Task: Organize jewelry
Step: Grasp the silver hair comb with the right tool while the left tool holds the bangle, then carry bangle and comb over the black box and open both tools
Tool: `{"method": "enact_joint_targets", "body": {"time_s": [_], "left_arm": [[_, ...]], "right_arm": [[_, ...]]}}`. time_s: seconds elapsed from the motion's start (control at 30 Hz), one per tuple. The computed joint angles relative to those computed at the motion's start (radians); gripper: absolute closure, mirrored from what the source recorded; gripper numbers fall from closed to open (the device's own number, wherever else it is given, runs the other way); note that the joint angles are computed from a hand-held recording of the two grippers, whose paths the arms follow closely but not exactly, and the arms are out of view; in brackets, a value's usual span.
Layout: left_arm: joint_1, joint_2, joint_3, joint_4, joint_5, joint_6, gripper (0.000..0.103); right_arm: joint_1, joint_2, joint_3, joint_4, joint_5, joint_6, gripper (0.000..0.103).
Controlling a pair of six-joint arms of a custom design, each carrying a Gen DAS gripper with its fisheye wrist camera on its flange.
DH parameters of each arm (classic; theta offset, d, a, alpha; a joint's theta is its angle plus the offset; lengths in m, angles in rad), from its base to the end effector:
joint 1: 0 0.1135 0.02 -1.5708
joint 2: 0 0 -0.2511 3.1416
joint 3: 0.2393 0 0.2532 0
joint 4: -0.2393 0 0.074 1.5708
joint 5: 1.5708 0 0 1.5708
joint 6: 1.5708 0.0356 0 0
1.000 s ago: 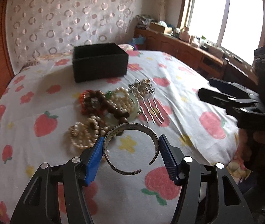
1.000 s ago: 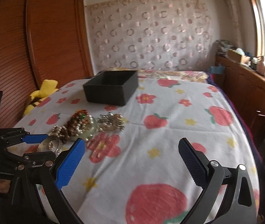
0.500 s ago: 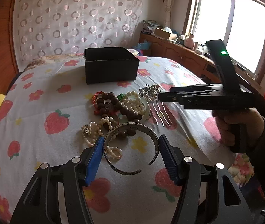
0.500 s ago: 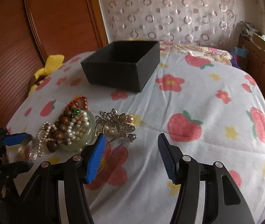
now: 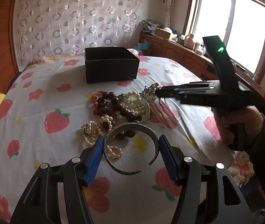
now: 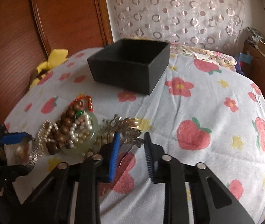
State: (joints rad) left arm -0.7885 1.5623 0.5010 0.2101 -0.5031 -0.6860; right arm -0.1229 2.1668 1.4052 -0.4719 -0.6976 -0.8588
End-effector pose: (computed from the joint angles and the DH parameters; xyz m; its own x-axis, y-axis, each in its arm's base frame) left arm 0.1951 -0.1720 0.1000 -0.6620 -0.1212 -0.7397 -0.0283 0.9902 -0.1369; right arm 0.4136 -0.0280 0.0994 -0.5233 -0.5200 -0.6751 -0.7855 0.6016 0.1455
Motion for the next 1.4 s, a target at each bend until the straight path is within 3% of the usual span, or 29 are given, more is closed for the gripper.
{"method": "enact_joint_targets", "body": {"time_s": [0.23, 0.3, 0.67, 1.0, 1.4], "left_arm": [[-0.006, 0.002, -0.001, 0.002, -0.005, -0.001, 0.046], [-0.009, 0.003, -0.004, 0.003, -0.009, -0.004, 0.046], [-0.006, 0.006, -0.005, 0.01, -0.011, -0.002, 0.046], [0.007, -0.032, 0.013, -0.026, -0.039, 0.019, 0.046], [0.17, -0.1, 0.054, -0.039, -0.001, 0.161, 0.046]], "right_arm": [[-0.027, -0.069, -0.045, -0.017, -0.06, -0.046, 0.088], [-0.036, -0.097, -0.065, -0.013, -0.076, -0.056, 0.095], [-0.06, -0.225, -0.197, 0.199, -0.061, -0.016, 0.095], [-0.058, -0.215, -0.137, 0.192, -0.076, 0.026, 0.095], [0.071, -0.158, 0.014, 0.23, -0.018, 0.206, 0.095]]}}
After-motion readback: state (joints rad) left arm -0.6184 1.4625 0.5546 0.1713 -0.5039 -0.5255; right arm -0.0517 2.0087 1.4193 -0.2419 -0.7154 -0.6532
